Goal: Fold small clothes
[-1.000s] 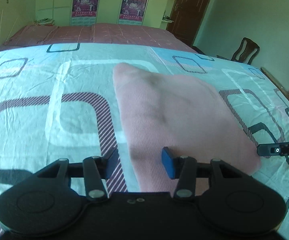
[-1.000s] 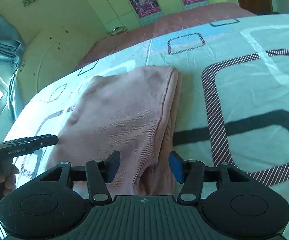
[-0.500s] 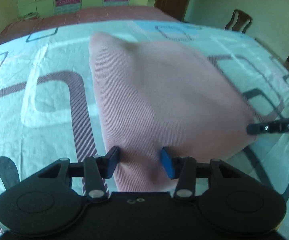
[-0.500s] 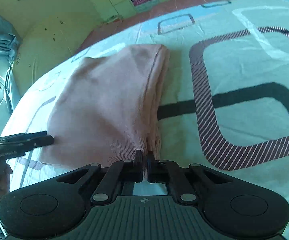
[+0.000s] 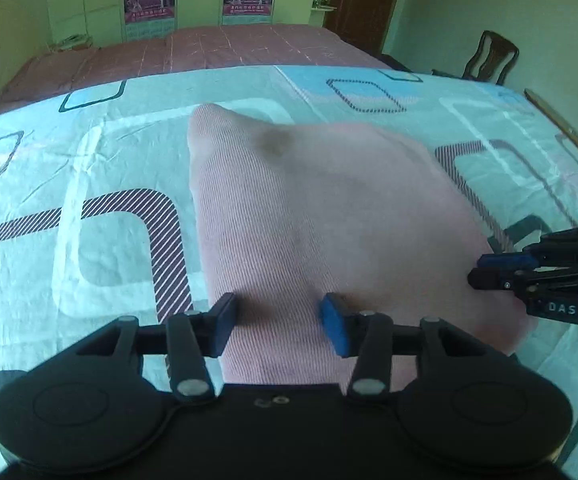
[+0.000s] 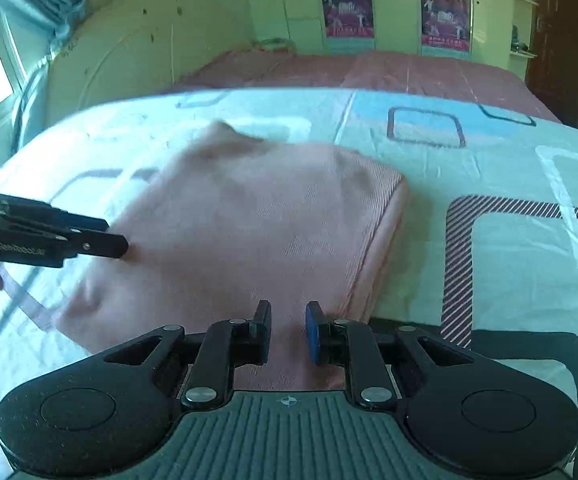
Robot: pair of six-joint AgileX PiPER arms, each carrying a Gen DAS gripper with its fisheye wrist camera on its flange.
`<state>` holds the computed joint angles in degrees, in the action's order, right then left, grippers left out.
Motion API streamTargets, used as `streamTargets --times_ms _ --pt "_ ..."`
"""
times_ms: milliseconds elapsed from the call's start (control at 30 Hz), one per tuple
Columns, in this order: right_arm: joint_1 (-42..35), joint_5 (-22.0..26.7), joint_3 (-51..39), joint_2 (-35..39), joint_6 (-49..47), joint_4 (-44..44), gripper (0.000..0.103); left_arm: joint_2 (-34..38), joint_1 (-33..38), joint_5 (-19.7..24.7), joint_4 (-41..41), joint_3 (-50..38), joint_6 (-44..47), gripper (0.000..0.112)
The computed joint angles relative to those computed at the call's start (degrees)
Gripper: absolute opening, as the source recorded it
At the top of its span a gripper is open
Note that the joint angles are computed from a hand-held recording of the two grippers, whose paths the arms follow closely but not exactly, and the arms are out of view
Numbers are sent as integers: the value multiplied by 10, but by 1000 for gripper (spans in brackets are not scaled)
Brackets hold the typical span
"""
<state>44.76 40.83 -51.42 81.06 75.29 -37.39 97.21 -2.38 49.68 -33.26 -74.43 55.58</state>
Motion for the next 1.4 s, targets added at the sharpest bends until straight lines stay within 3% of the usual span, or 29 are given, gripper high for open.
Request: streamTargets --times_ms 33,133,267,433,533,633,800,1033,1100,1267,1333,1400 --pt "7 0 14 2 28 -34 0 -6 -7 -16 4 11 -1 50" --pt "13 25 -2 12 35 -30 0 -10 -6 -8 10 6 -15 49" --pt "8 40 -27 1 51 -59 0 -18 16 5 -65 -17 59 44" --pt "-99 6 -118 68 -34 -27 0 85 -31 11 -48 -144 -2 46" --pt "-176 -26 -161 123 -153 89 0 162 -52 51 2 -224 -74 46" --pt "-193 -56 -146 141 -190 96 0 147 -63 6 12 -179 -69 48" --pt "-165 -27 -149 145 -155 48 0 108 -91 -61 60 -121 -77 48" --pt "-158 -14 -157 142 -165 49 0 89 -105 -90 95 -102 -105 48" --pt "-147 -22 -135 110 -146 36 0 70 -96 -77 79 -101 -98 44" --pt "-89 -52 -58 26 -96 13 0 0 -61 -68 43 -34 -59 47" --pt "-75 -58 -45 29 -100 21 0 -6 -70 -89 80 -4 -86 47" --pt "-75 -72 -36 46 -121 47 0 -16 -84 -137 103 33 -100 51"
